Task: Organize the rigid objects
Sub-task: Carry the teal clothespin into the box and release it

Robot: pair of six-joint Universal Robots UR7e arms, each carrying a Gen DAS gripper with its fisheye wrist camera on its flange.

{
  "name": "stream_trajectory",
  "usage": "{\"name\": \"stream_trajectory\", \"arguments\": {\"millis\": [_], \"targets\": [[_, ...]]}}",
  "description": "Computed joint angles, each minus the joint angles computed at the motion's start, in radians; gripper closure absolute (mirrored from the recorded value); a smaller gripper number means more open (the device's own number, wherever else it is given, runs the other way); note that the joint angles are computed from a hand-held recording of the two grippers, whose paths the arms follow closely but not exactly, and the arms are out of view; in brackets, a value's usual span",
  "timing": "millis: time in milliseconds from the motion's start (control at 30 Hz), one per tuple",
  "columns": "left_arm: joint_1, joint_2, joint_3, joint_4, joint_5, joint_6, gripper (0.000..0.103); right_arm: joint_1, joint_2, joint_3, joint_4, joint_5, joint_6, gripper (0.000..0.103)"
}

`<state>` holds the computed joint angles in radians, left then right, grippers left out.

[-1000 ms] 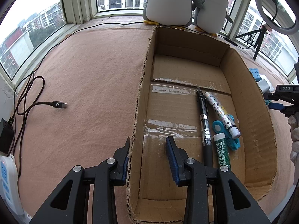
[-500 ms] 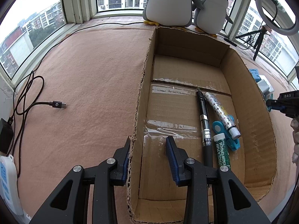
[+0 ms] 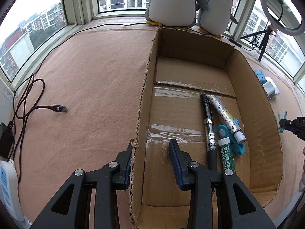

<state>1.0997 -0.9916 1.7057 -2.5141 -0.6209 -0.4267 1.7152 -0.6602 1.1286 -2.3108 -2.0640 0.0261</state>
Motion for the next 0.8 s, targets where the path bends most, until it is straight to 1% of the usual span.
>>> {"name": "stream_trajectory", "arguments": {"millis": [100, 300, 400, 500, 600, 800], "targets": [[0.001, 0.002, -0.003, 0.002, 0.0, -0.002, 0.065, 0.022, -0.025, 0.048, -0.031, 0.02, -0.039, 0.092], [0.002, 0.0, -0.001, -0.002, -0.002, -0.001, 0.065, 0.086, -0.057, 0.114, -0.082, 0.1, -0.145, 0.092], [0.002, 0.0, 0.0, -0.004, -0.003, 0.0, 0.065, 0.123, -0.049, 0.119, -0.077, 0.133, -0.207, 0.092], [0.003, 0.0, 0.0, -0.005, -0.002, 0.002, 0.065, 0.153, -0.034, 0.119, -0.065, 0.15, -0.25, 0.092], [0.003, 0.0, 0.001, -0.006, -0.003, 0.001, 0.065, 0.175, -0.011, 0.113, -0.052, 0.149, -0.28, 0.092], [0.001, 0.0, 0.001, -0.005, 0.0, 0.001, 0.065, 0.192, 0.026, 0.094, -0.027, 0.138, -0.306, 0.092]]}}
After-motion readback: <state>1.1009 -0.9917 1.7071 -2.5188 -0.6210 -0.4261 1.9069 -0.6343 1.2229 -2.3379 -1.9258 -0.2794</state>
